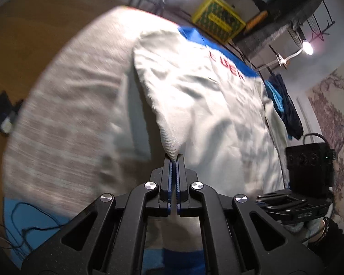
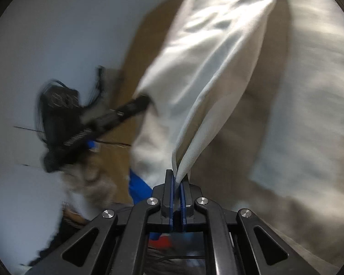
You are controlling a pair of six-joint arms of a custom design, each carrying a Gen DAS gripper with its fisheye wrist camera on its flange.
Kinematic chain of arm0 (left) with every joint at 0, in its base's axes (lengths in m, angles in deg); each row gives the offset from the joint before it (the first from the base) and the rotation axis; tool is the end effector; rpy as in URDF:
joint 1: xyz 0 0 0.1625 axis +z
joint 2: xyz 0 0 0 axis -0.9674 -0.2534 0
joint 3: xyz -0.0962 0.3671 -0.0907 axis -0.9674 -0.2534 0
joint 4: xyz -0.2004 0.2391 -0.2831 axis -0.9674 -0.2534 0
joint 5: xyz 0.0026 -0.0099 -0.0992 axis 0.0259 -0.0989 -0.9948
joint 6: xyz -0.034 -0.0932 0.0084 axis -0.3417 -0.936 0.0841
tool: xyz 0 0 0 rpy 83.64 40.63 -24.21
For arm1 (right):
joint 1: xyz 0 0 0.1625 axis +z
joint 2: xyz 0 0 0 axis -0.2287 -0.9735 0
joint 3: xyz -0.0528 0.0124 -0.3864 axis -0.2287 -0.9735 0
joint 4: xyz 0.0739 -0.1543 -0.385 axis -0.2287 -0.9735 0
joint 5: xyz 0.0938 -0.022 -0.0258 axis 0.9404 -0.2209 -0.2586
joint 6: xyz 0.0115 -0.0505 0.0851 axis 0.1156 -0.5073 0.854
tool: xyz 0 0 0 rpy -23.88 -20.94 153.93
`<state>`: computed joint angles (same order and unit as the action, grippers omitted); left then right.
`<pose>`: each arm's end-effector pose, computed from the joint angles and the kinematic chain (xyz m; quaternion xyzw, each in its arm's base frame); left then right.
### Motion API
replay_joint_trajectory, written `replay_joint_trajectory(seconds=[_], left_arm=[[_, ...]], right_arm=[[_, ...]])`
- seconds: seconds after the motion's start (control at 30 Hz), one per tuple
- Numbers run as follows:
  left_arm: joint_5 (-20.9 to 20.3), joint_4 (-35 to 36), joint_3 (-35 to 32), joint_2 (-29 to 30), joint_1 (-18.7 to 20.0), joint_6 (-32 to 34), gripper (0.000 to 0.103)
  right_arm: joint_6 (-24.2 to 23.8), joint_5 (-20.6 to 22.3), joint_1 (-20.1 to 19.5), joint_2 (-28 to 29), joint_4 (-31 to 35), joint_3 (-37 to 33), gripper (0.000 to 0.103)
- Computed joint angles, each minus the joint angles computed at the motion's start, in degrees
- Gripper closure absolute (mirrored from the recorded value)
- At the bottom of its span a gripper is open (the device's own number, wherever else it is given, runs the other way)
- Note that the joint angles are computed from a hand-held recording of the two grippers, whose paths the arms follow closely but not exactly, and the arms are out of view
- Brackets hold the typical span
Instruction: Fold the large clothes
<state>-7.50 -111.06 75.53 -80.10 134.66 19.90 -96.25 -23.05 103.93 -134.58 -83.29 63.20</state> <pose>-0.1432 -0.5919 0.2113 0.0135 0.9585 -0.2545 0.1279 0.1496 -0.6462 0.1322 -0.1737 0.9798 0.0819 0.0562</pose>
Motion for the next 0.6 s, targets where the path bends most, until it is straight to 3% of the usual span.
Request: replay_joint_trajectory(seconds=[0.03,0.1,0.2,0.33,0.47,0.53,0.6], left_arm=[[0.80,-0.30,0.27,-0.36,0.11,0.01,0.103],[0.93,0.49,0.00,0.21,1.10,-1.34,0.103],[3.94,4.20,-1.03,2.98,1.62,-1.54,0.103],[7.12,4.84,-1.18,4.93,0.94,-0.62,0.103],[8.64,3.64,-0.27,4.53,0.30,-0.02,0.103],[9.70,3.09,0.51,4.06,-0.32,0.71,0.103],[10.75,2.59,1.74,2.98,-0.95,1.11,0.103]], right_arm=[[-0.79,0.04,0.47,-0.22,-0.93,0.49,0.100],[-2.25,-4.55,2.02,0.62,-3.47,1.10,0.100],[-0.31,-10.08,2.11,2.40,-5.44,1.88,0.101],[-1.15,-14.76,3.72,3.65,-8.08,3.29,0.101],[-1.91,-16.78,6.14,3.74,-11.06,5.25,0.100],[-2.70,-18.00,7.07,3.33,-10.82,5.78,0.095],[-2.94,-18.43,8.12,3.40,-10.45,5.88,0.080]])
